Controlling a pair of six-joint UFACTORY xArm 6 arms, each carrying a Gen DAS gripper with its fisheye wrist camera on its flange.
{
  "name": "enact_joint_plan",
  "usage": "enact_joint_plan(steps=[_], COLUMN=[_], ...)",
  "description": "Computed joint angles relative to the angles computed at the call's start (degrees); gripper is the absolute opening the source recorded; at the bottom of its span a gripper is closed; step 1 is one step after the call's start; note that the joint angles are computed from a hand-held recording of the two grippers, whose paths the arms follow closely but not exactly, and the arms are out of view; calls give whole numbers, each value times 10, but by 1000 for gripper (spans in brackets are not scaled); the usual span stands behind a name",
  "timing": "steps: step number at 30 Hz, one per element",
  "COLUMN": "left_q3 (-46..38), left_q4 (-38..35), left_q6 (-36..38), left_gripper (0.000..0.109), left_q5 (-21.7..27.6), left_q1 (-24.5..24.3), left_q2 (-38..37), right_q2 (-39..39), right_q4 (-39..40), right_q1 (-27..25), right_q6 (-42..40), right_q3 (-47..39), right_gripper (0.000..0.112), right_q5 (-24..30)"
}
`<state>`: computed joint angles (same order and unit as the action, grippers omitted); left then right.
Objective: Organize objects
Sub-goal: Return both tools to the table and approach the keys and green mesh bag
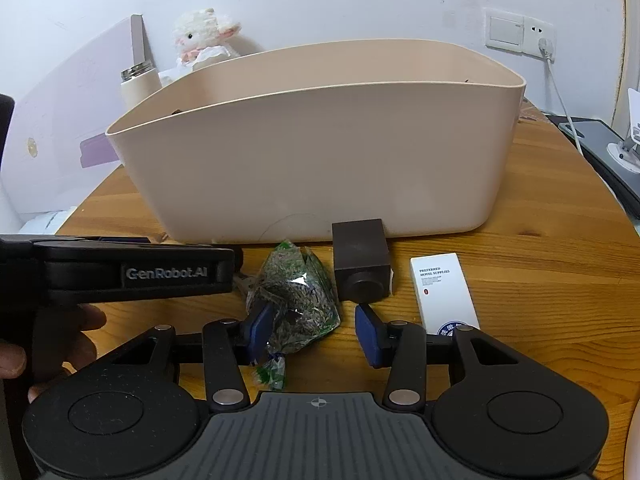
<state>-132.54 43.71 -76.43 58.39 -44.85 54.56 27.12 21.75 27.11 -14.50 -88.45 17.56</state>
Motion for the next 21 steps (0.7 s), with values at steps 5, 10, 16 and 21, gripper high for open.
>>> enact_joint_plan(steps=[5, 10, 16, 21], left_q3=[64, 1, 74, 126], left_q4=[-21, -30, -52, -37], left_q6=[-44, -13, -9, -15], left_gripper=[88, 89, 88, 84], left_q5=[-48, -22, -39, -23], left_q1=[13, 6, 11, 9], left_q2=[-38, 3, -47, -80], right_q2=[-4, -8, -5, -4], right_q4=[6, -7, -67, 24], right_q1=[4, 6, -3, 2], right_q6=[-4, 8, 64, -3], right_q3=[7, 14, 16, 16], right_gripper=[51, 51, 51, 51], right_q5=[-15, -25, -23, -14])
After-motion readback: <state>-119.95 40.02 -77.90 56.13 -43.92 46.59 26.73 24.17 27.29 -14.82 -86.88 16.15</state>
